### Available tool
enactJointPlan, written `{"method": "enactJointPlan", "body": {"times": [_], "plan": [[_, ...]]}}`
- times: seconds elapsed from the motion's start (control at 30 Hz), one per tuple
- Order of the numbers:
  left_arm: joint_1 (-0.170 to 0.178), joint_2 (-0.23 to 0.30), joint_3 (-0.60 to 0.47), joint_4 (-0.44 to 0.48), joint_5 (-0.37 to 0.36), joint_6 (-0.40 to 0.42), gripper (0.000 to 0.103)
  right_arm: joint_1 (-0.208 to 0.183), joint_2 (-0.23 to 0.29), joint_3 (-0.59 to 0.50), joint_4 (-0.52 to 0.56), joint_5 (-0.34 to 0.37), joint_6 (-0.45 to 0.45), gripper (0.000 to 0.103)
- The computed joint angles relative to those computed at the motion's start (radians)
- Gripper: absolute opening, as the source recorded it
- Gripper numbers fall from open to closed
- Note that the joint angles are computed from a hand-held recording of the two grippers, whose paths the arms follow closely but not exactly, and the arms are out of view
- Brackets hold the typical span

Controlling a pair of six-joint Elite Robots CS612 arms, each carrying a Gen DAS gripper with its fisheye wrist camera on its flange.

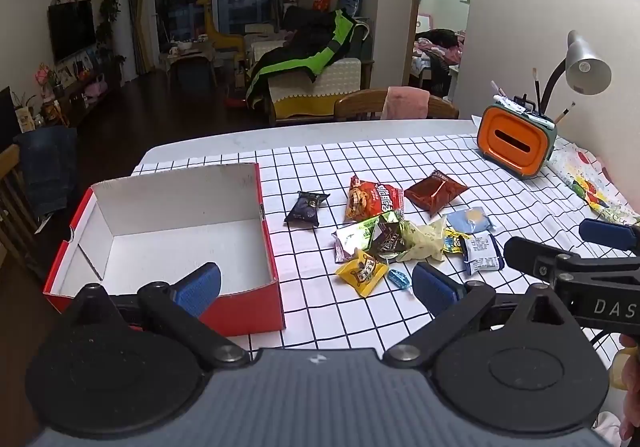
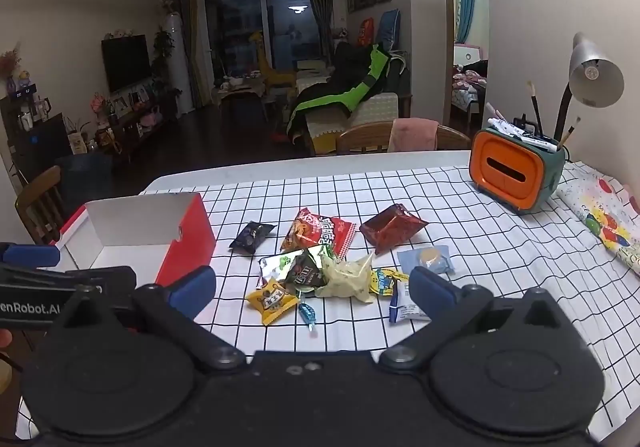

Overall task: Organize snacks
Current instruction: 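Move both tools toward the snack pile on the table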

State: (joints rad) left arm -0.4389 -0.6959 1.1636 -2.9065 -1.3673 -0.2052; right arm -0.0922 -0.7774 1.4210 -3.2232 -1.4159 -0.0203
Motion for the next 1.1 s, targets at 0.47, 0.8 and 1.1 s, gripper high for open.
{"method": "enactJointPlan", "body": {"times": [0.47,0.8,1.1], "plan": [[0.004,-0.007,0.009,0.001,-0.011,-0.021,0.103,0.005,-0.016,0.016,0.004,-0.019,0.013,0.103],[-0.003,-0.009,0.014,-0.01,-0.004,-0.021,0.103,-0.004,-0.017,0.027,-0.031,-0.018,0.016,0.103],[-0.011,-0.006,0.001,0.007,0.011,-0.024,0.103,-0.014,-0.021,0.016,0.009,0.031,-0.015,0.103]]}}
